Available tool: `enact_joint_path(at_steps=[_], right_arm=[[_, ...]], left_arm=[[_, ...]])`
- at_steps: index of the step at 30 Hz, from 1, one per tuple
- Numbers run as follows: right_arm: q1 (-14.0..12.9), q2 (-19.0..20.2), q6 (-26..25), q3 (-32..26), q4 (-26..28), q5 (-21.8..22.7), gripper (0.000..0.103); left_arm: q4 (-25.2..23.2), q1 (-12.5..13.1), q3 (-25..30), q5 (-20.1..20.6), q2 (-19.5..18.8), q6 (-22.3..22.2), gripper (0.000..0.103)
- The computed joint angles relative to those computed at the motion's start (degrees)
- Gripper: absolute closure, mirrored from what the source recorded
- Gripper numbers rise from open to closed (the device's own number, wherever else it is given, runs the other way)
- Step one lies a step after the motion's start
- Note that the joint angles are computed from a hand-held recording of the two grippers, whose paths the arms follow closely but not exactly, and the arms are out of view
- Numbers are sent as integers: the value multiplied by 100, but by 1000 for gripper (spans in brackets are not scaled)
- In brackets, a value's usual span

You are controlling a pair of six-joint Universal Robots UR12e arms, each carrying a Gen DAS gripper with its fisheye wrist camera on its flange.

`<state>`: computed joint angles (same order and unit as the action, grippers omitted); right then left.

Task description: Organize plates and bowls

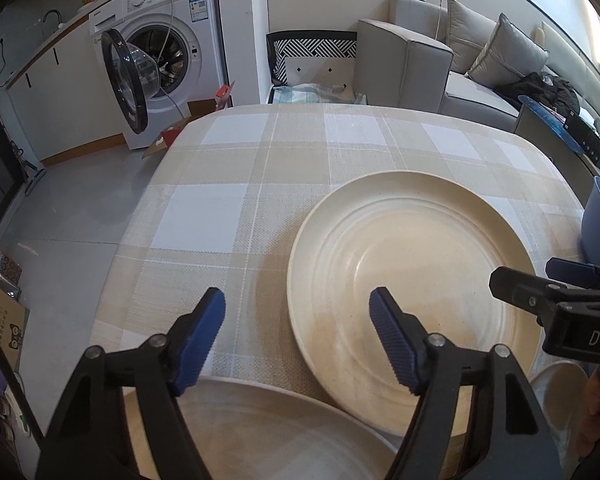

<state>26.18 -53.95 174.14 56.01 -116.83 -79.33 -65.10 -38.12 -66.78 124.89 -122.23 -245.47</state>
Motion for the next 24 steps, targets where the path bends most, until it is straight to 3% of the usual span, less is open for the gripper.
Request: enact_joint_path(at_steps=[6,14,21,24], right_arm=[[10,34,-89,-19,72,12,9],[3,75,-126,-48,230,-4,30],[32,48,-299,28,57,-165,43],[33,39,-352,52,14,-141,48]], left_arm=[[-18,22,36,-132,-41,56,42],[112,41,44,-254,-72,193,62],[85,49,84,-316,-110,252,68],[56,54,64,-294,-99,180,75]])
